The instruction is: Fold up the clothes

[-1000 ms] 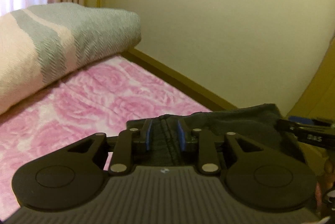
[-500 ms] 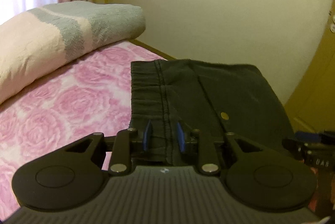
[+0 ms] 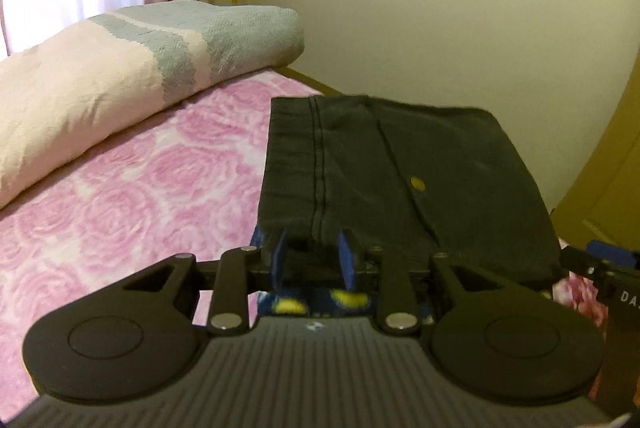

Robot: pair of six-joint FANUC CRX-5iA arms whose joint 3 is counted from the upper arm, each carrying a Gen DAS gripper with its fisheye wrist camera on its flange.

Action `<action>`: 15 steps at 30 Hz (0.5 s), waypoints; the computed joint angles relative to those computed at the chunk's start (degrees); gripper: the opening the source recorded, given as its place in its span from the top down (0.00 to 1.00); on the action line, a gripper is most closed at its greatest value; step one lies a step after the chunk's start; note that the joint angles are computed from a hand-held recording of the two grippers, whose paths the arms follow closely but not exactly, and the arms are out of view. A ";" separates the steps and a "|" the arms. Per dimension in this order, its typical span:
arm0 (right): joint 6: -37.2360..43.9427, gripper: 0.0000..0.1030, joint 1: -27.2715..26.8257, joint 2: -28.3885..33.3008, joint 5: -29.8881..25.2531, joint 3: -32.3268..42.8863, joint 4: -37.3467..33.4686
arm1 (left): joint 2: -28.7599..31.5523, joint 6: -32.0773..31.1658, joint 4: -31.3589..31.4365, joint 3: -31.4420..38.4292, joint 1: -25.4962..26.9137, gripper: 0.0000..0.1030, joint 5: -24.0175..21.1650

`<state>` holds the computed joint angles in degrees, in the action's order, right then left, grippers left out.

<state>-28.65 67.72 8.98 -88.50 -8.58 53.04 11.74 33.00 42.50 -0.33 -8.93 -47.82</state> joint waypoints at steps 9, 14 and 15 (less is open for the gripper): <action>-3.46 0.51 5.72 7.04 -6.66 12.99 -8.09 | -7.03 5.85 -8.27 -1.25 4.43 0.65 -9.27; -1.39 0.51 6.36 12.53 -11.43 23.52 -8.77 | -10.32 4.33 -10.36 0.05 8.07 0.61 -15.45; -0.84 0.51 6.68 13.73 -12.68 26.12 -8.77 | -11.00 3.87 -10.76 0.56 8.87 0.60 -16.61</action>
<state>-29.49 74.40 22.71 -101.18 17.55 44.27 0.74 36.87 31.75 0.23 -0.07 -64.43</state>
